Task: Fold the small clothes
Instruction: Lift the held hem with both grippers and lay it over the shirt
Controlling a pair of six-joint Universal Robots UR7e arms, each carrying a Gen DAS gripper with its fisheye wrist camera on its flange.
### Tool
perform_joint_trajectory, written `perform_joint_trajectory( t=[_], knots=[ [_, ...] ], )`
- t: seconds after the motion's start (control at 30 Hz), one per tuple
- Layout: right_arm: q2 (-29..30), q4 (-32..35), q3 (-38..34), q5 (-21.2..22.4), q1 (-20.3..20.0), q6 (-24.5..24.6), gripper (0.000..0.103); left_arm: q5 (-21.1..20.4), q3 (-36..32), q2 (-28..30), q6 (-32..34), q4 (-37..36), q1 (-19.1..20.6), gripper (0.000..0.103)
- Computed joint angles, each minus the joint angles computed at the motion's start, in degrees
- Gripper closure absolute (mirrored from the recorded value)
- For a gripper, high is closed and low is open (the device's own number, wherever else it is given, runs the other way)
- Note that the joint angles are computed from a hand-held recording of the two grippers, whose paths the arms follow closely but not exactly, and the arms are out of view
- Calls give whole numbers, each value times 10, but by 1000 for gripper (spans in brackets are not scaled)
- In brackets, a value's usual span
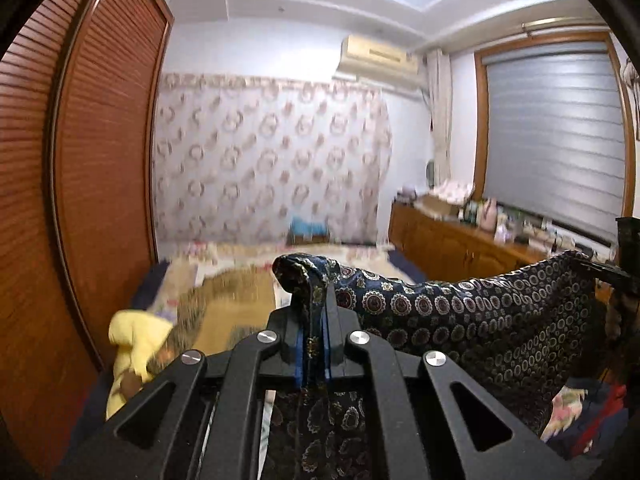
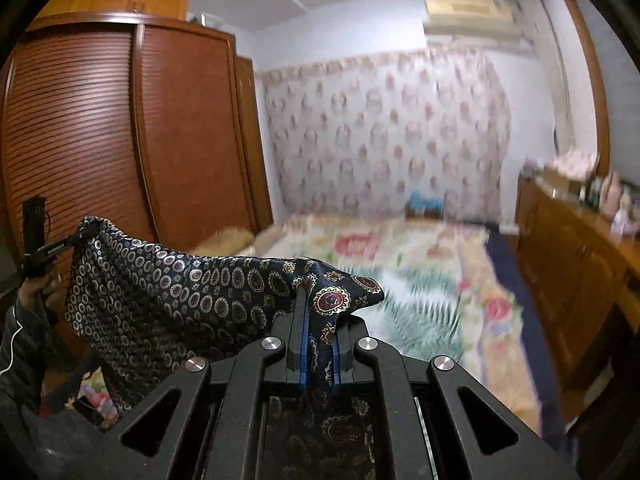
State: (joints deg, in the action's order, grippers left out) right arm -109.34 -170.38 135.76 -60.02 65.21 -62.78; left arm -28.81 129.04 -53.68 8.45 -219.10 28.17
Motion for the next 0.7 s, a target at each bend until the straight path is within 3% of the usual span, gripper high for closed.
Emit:
perform_joint_trajectory(
  t=[0.2,0.3,0.5,0.63,0.7],
  knots=[
    [-1,-17,-38,-7,58,9,95,-24,-80,17,98,-51,32,96],
    [50,-54,-80,-56,110,24,95,-28,-138,42,144,-60,61,96],
    [263,-164,-208,-232,208,70,95,-38,-278,131,208,-72,147,91],
    [413,-215,-311,-378,241,85,91,-20,-311,157,138,56,194,62],
    [479,-207,-362,-466,244,90,74,-36,-293,150,95,104,212,57]
  ],
)
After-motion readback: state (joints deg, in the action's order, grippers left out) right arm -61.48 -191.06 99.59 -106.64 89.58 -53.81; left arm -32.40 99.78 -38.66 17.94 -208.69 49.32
